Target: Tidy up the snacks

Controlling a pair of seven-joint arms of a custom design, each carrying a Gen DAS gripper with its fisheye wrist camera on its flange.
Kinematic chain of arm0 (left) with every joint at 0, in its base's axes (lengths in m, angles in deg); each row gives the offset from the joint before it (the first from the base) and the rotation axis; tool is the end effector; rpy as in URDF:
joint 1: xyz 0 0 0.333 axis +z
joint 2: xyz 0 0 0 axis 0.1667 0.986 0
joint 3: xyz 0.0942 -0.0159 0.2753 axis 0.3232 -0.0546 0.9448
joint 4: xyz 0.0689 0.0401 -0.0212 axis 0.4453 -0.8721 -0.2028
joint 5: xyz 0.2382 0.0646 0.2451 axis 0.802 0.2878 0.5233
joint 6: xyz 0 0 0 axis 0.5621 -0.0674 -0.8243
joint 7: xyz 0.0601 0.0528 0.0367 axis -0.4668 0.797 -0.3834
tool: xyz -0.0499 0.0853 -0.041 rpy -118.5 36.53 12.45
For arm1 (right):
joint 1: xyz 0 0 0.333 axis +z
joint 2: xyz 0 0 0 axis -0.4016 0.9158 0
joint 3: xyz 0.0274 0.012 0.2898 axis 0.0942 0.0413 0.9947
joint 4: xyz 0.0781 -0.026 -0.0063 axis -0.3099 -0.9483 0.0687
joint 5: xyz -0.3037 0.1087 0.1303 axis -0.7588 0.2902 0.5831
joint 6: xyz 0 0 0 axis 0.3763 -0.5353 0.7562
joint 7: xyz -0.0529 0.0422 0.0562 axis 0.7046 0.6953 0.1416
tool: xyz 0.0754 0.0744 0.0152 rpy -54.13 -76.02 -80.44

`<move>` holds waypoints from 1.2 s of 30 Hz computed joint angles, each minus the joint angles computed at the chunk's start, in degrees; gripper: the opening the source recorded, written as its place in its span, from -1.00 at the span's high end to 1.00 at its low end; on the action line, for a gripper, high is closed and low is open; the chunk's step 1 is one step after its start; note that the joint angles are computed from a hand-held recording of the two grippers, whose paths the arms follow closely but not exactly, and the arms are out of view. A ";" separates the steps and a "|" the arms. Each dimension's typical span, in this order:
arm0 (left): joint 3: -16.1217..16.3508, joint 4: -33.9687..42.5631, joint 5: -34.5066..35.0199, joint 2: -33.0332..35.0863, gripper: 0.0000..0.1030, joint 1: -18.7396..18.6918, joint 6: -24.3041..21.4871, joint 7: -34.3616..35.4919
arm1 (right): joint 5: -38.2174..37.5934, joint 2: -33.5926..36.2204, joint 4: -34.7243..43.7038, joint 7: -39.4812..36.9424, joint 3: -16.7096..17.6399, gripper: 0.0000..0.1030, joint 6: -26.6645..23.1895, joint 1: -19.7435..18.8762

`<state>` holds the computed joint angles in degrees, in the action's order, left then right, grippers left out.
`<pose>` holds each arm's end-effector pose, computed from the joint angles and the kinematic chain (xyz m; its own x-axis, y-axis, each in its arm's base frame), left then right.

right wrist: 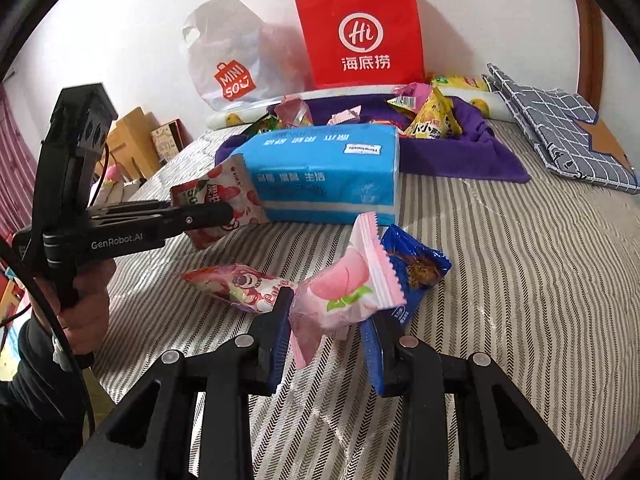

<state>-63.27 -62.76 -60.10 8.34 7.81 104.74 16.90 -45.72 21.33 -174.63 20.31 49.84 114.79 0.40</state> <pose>0.5936 -0.2581 0.3889 -0.3425 -0.9059 0.2490 -0.7412 0.0977 -0.6642 0.5381 0.2875 0.3217 0.3777 -0.9150 -0.1418 -0.6793 -0.1698 -0.7139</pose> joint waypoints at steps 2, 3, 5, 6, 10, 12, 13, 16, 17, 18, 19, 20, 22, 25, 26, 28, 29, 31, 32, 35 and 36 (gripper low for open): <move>-0.31 -1.62 -0.38 -0.95 0.66 0.51 1.42 -0.40 | 0.36 -0.45 -0.33 0.32 -0.85 0.34 0.42 0.90; -0.01 -2.46 -0.33 -1.60 0.66 0.42 1.94 -0.97 | 0.55 -0.70 -0.56 0.45 -1.37 0.35 0.65 1.46; 0.81 -3.93 0.12 -2.69 0.66 0.00 3.29 -2.23 | 0.79 -1.16 -0.96 0.58 -1.97 0.35 1.02 2.08; 0.96 -4.85 0.31 -3.39 0.66 0.09 4.04 -2.84 | 1.00 -1.52 -1.27 0.65 -2.51 0.35 1.23 2.66; 1.11 -7.51 1.35 -5.63 0.66 0.77 6.26 -5.20 | 2.17 -2.81 -2.12 0.81 -5.18 0.36 2.02 5.53; 2.38 -8.34 2.39 -6.57 0.66 0.02 7.08 -6.91 | 2.87 -3.22 -2.35 0.57 -6.94 0.40 2.21 7.38; 2.58 -8.82 2.84 -7.06 0.66 0.01 7.51 -7.61 | 3.84 -3.22 -2.11 0.32 -10.24 0.41 1.56 10.59; 3.23 -9.46 4.29 -7.81 0.66 -0.27 7.92 -9.38 | 5.20 -2.72 -1.95 -0.26 -15.42 0.41 0.80 15.60; 3.16 -9.58 4.70 -7.95 0.66 -0.10 7.83 -9.75 | 4.87 -2.74 -2.00 -0.41 -13.76 0.41 0.28 13.96; 3.09 -9.74 5.05 -8.09 0.66 -0.01 7.67 -10.10 | 4.56 -2.70 -2.14 -0.47 -12.58 0.41 0.14 12.76; 3.06 -9.85 5.33 -8.14 0.66 0.05 7.50 -10.40 | 4.68 -2.41 -2.22 -0.22 -13.17 0.41 -0.13 13.27; 2.99 -9.95 5.57 -8.13 0.66 0.15 7.54 -10.61 | 4.95 -2.15 -2.26 0.22 -14.26 0.41 -0.25 14.28; 2.21 -9.98 5.75 -7.91 0.66 0.87 7.47 -10.77 | 4.82 -1.81 -1.98 0.94 -11.86 0.41 -0.80 11.71; 1.73 -9.80 6.01 -7.64 0.66 1.40 7.21 -10.93 | 3.90 -1.70 -1.53 2.00 -5.85 0.27 -0.20 5.67; 2.13 -9.73 6.19 -7.61 0.66 1.08 7.27 -11.19 | 3.91 -1.57 -1.27 2.00 -5.23 0.22 0.36 5.04; 2.85 -9.16 6.42 -7.19 0.66 0.63 7.24 -11.81 | 4.54 -1.17 -0.40 2.60 -9.54 0.00 1.12 9.07; 2.39 -8.80 6.31 -6.82 0.66 1.12 7.21 -11.79 | 5.23 -0.68 0.32 2.71 -12.96 -0.05 1.35 12.20; 1.66 -8.15 6.07 -6.11 0.66 1.97 7.32 -11.86 | 6.11 0.30 1.80 2.87 -15.67 -0.22 1.02 14.42; 1.41 -7.77 6.05 -5.74 0.66 2.28 7.24 -11.89 | 6.76 1.08 2.95 3.36 -17.43 -0.22 0.11 15.79; 0.11 -6.67 5.76 -4.59 0.66 3.64 6.95 -11.63 | 6.24 3.13 5.76 5.32 -22.12 -0.22 -3.16 19.22; -0.48 -6.51 5.65 -4.37 0.66 4.20 6.88 -11.40 | 5.52 4.04 6.62 6.56 -24.75 -0.22 -4.54 21.22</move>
